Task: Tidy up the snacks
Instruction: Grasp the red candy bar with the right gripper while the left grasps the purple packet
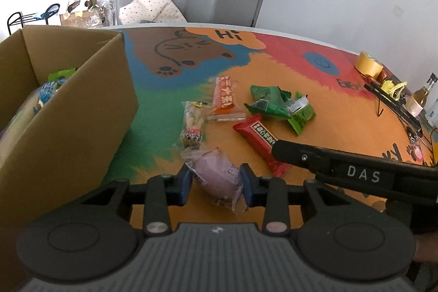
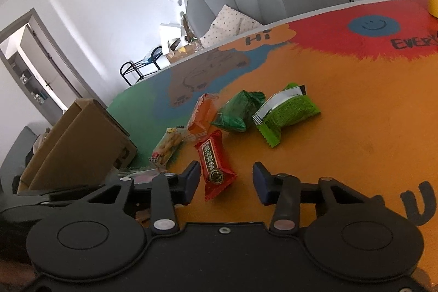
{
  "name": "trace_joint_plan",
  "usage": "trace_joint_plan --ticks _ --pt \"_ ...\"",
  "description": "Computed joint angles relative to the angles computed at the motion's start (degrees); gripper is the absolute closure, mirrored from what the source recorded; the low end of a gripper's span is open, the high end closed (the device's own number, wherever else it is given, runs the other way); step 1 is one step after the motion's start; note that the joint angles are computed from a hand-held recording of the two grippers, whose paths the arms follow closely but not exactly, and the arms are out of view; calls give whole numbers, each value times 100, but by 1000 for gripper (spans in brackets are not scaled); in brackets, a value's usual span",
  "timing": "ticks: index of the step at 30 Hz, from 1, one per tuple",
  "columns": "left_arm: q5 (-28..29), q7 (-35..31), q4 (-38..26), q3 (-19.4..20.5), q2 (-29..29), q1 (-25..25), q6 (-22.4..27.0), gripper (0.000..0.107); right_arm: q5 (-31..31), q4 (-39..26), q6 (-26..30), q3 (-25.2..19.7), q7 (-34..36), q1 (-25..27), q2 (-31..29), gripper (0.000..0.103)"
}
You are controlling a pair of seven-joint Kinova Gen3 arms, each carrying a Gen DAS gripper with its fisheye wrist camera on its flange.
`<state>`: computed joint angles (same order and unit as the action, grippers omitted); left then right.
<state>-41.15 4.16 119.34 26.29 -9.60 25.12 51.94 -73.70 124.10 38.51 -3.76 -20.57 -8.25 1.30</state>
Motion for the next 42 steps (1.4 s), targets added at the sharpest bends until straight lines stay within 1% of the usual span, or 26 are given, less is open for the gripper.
trace_joint_plan --ticks 1,2,3,4,9,13,20,22,23,24,25,26,27,29,33,36,39,40,42 --pt "1 3 11 5 -10 7 4 72 47 -11 3 -8 -39 -11 6 77" --pt "10 4 18 6 -14 10 4 72 121 -29 13 -12 -103 -18 19 86" --pt "15 14 34 6 -25 11 -12 72 135 -18 26 -10 -99 -14 20 89" --pt "-9 34 37 31 -22 10 2 72 147 10 17 -8 -81 -8 -8 95" --pt "-24 52 26 83 -13 45 44 72 83 224 58 128 29 89 -234 98" --pt "12 71 25 98 -20 101 22 72 173 377 129 294 -5 188 -447 98" --pt "275 -201 -12 71 -103 112 -42 71 401 587 316 548 -190 327 -748 98" --pt "380 -320 -25 47 -144 89 -74 70 555 578 375 578 -345 339 -797 98" --pt "432 -366 -39 47 -157 67 -66 68 662 560 404 587 -446 342 -823 95" --pt "460 -392 -54 63 -161 42 -47 66 778 544 376 570 -570 332 -870 88" --pt "457 -396 -67 97 -153 15 -13 61 823 554 299 554 -656 306 -936 85" --pt "410 -346 -72 153 -136 -12 28 53 839 573 182 536 -713 266 -1004 81" --pt "360 -279 -74 196 -114 -31 56 51 832 582 102 541 -693 210 -1053 77" --pt "311 -205 -43 193 -85 -41 15 46 743 595 35 591 -553 90 -1062 74" --pt "195 -45 -6 153 37 -20 -25 45 1003 528 -384 410 -844 -138 -993 71" --pt "28 54 -25 135 130 70 48 45 955 527 -527 418 -776 -302 -935 63" --pt "-94 163 -36 98 196 183 144 45 1226 517 -840 289 -980 -459 -991 62" --pt "-149 237 -43 108 223 227 219 47 1284 508 -880 299 -1018 -516 -989 62" --pt "-246 385 -18 103 245 328 320 54 1367 513 -1003 293 -1091 -632 -982 62"
